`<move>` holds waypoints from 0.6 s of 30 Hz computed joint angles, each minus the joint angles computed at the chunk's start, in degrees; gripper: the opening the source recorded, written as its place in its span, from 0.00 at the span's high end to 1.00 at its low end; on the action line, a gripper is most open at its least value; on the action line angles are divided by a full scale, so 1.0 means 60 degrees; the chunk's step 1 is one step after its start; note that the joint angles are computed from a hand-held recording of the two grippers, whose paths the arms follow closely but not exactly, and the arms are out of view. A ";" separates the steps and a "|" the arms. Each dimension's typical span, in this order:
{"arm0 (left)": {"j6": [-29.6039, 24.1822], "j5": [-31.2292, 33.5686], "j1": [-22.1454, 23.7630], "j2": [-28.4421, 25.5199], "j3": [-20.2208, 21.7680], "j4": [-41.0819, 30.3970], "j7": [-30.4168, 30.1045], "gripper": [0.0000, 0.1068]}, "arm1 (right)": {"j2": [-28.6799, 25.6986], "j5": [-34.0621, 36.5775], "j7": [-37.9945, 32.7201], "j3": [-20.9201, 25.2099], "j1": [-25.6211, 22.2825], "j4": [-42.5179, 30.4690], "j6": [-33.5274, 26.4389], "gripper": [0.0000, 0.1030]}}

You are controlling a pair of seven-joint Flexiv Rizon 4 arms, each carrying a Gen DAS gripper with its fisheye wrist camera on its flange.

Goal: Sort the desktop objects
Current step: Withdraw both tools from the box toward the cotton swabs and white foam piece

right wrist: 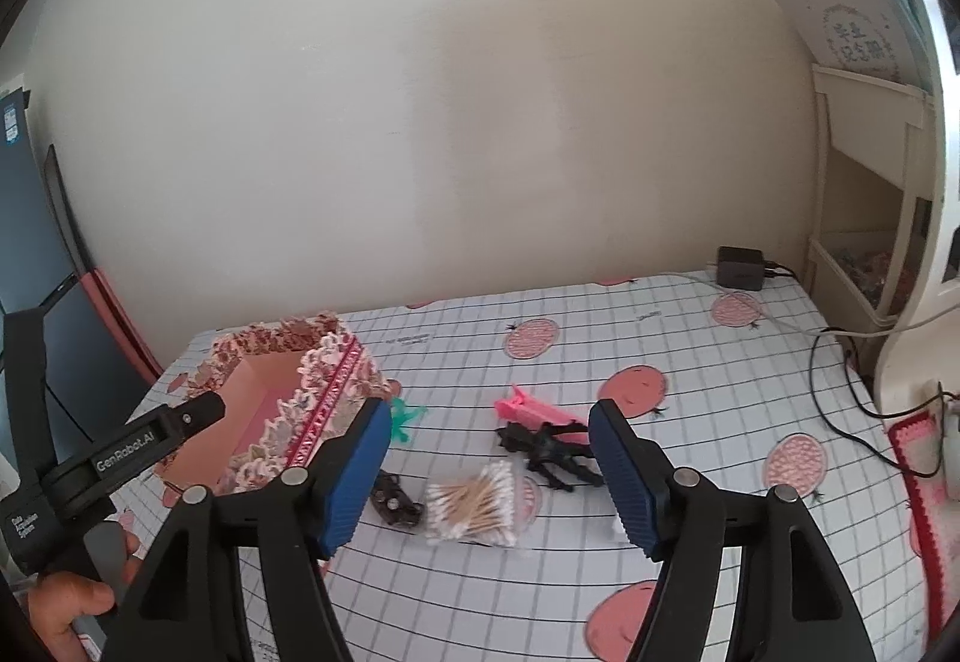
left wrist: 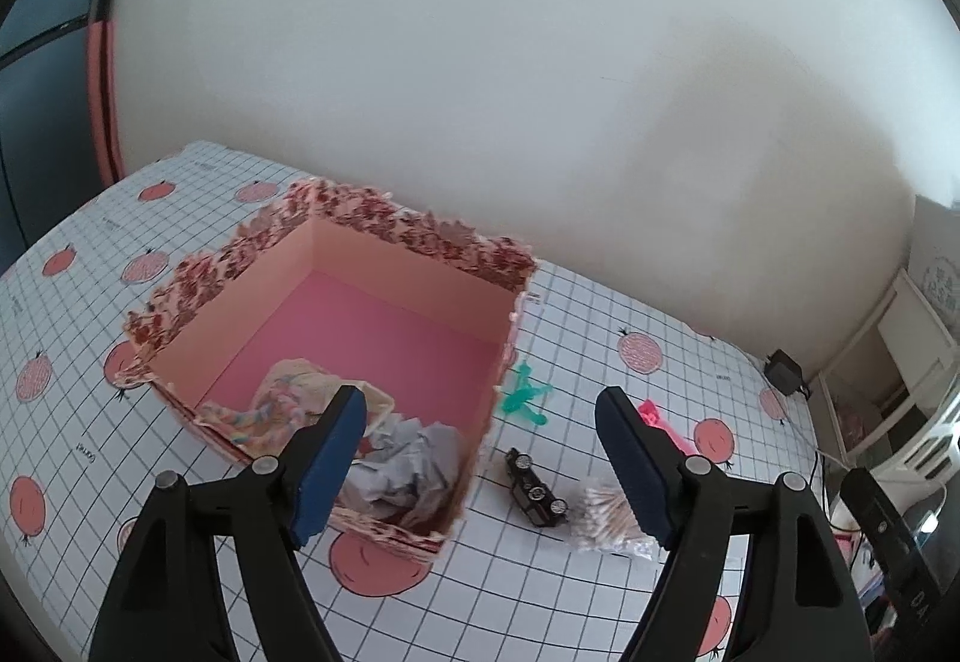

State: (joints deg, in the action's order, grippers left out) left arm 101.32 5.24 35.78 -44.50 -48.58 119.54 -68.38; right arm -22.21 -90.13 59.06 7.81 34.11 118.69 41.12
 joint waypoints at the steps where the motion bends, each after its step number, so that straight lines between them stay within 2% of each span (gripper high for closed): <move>1: 0.0013 0.0059 -0.0018 -0.0009 -0.0026 0.0027 0.0049 0.25 | 0.0060 0.0006 0.0076 0.0007 -0.0010 0.0085 -0.0038 0.29; 11: -0.0183 0.0199 -0.0040 -0.0173 -0.0414 0.0254 0.0416 0.25 | 0.0986 0.0728 0.0364 0.0334 -0.0191 0.1130 -0.0851 0.27; 18: -0.0159 0.0257 -0.0054 -0.0289 -0.0672 0.0381 0.0595 0.25 | 0.1508 0.1512 0.0130 0.0603 -0.0254 0.1643 -0.1442 0.26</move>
